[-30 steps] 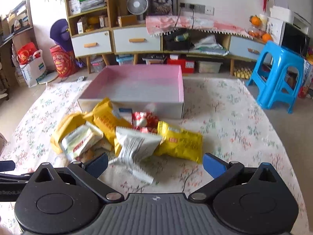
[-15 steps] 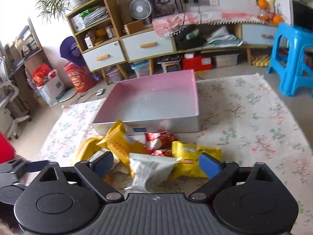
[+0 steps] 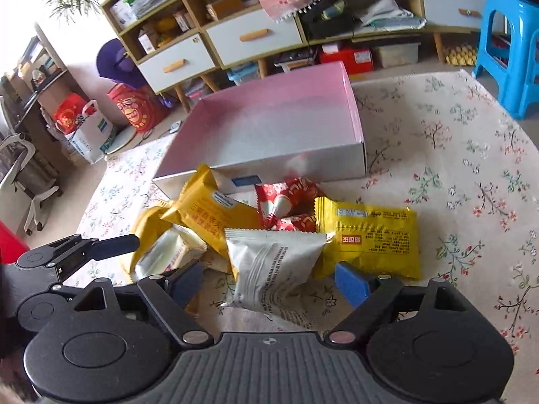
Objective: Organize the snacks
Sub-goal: 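Grasp the white red-print snack packet with the left gripper while the right gripper approaches the white pouch, then grasp the white pouch with the right gripper while the left gripper lifts its packet over the box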
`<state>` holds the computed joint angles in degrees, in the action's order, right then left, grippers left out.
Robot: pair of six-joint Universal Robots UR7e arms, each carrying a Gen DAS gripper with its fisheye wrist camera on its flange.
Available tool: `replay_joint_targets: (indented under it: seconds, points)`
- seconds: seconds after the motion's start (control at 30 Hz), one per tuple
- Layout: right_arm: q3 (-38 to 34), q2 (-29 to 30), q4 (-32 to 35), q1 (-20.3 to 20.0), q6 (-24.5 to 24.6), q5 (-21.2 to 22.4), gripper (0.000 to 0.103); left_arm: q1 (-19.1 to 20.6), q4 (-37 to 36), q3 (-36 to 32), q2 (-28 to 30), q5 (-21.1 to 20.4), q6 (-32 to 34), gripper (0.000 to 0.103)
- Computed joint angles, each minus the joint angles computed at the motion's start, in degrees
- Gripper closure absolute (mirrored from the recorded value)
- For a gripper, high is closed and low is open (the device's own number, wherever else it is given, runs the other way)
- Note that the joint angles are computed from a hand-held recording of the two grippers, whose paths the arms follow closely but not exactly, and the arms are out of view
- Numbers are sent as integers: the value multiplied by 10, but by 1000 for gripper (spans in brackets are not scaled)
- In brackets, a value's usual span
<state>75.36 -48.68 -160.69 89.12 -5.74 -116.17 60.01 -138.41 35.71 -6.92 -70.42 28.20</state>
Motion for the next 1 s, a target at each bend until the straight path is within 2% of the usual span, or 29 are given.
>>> replay_joint_targets:
  seconds: [0.1,0.2,0.33,0.57,0.87,0.97,1.0]
  points:
    - [-6,6,9,-2,2,-5,27,0,22,-23,15,17,-1,32]
    - [-10,10,17,-5,4,-7,27,1,38,-36,24,31,-2,39]
    - [-8,15,9,-8,4,-9,28,2,26,-28,24,47,-5,46]
    - [-8,15,10,-15,25,-12,34,2,6,-17,21,53,-31,52]
    - [-1,13,8,-13,6,-6,42,-3,-30,29,1,65,-72,56]
    - [0,8,14,-16,12,6,56,-5,-42,46,-8,64,-84,56]
    - [0,7,17,-17,15,11,65,-5,-44,51,-11,63,-88,57]
